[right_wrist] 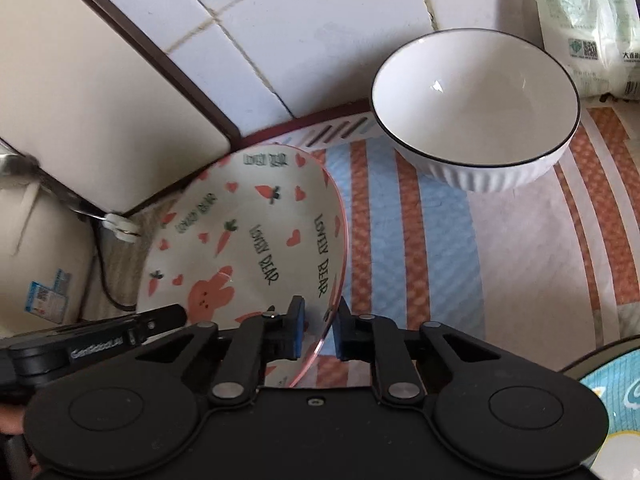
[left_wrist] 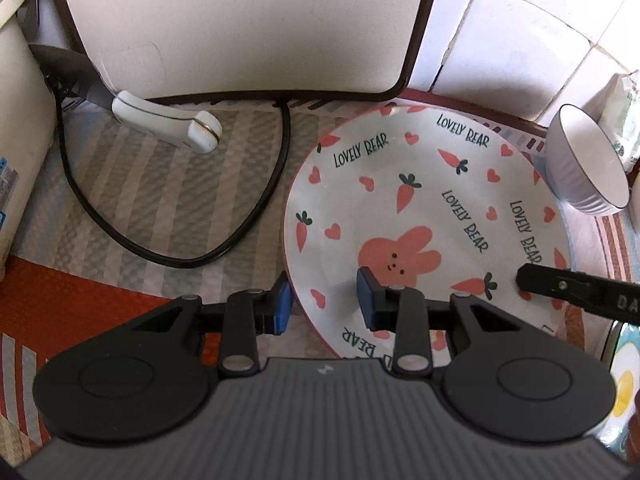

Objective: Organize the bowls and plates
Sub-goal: 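Move both grippers to the rabbit plate rim and close on it, then lift the rabbit plate with both grippers and carry it over the blue egg plate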

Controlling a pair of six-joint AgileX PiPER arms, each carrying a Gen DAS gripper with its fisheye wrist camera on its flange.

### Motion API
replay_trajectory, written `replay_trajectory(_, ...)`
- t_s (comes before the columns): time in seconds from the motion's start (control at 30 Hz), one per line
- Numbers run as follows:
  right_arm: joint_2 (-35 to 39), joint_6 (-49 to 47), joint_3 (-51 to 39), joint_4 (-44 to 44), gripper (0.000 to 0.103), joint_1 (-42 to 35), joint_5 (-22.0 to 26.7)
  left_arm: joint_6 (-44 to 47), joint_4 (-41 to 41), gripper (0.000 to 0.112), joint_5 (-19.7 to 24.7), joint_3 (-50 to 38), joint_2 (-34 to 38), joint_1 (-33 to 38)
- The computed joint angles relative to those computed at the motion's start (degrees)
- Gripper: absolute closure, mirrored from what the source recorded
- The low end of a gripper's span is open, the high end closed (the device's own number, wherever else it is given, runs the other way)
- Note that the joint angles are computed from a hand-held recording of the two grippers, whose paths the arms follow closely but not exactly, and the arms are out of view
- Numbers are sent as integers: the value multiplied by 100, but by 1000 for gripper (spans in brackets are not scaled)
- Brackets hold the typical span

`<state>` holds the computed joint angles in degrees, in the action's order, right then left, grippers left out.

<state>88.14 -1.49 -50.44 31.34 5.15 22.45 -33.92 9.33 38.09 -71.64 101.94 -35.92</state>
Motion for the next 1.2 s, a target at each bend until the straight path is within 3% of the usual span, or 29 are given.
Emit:
replay_trajectory(0.23,-380,393,106,-643,85,178,58,-49,398,80,466,-291,1,-239)
replay_trajectory(0.5,-933,379,377,-718,84,64,279,-287,677,80,922,-450,-176,-611)
replay_trajectory(0.7,-1747,900,447,-1133,84,-97,928,-443,816,80,1570,-804,-403,-1087)
replay_trajectory(0.9,-2806,770,726,-917,84,-674,1637,-365,920,80,2144,-1271,-494,-1655)
replay_trajectory(1.2,-4278,303,560,-852,83,-1876,3379,-674,961,80,2724,-1813,-600,-2543)
